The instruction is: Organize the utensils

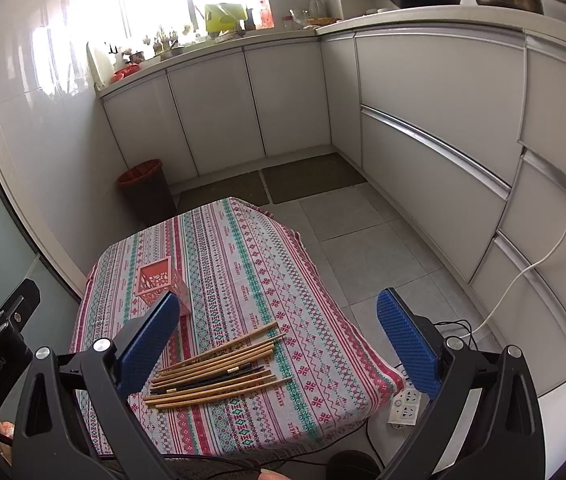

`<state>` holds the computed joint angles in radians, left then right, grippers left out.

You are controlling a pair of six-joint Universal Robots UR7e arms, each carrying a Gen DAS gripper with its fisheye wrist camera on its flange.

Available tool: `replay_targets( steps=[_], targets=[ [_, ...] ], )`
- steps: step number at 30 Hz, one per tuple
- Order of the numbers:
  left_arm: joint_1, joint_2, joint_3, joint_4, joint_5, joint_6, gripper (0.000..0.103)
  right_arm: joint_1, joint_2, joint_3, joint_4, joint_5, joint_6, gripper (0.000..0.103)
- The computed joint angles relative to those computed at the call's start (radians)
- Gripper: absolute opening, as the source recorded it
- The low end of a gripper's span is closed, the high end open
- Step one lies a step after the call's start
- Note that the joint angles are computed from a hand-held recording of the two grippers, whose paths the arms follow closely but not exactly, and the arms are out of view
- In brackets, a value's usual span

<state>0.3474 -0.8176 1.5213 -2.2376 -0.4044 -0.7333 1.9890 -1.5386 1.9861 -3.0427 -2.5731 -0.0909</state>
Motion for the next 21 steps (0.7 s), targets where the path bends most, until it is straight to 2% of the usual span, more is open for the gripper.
replay_targets(
  steps=[13, 16, 21],
  targets=[
    [0.005, 0.003, -0.007, 0.022, -0.007, -0.011, 0.096, -0.003, 0.002, 0.003, -0.002, -0.001, 0.0, 0.096],
    [0.016, 0.002, -0.017, 0.05, -0.039, -0.026, 0.096, -0.011, 0.0, 0.008, 0.015, 0.002, 0.018, 0.096],
    [0.064, 0.013, -0.07, 0.159, -0.146, -0.078, 0.096, -0.034, -0.018, 0.002, 0.085, 0.031, 0.071, 0.096]
  ],
)
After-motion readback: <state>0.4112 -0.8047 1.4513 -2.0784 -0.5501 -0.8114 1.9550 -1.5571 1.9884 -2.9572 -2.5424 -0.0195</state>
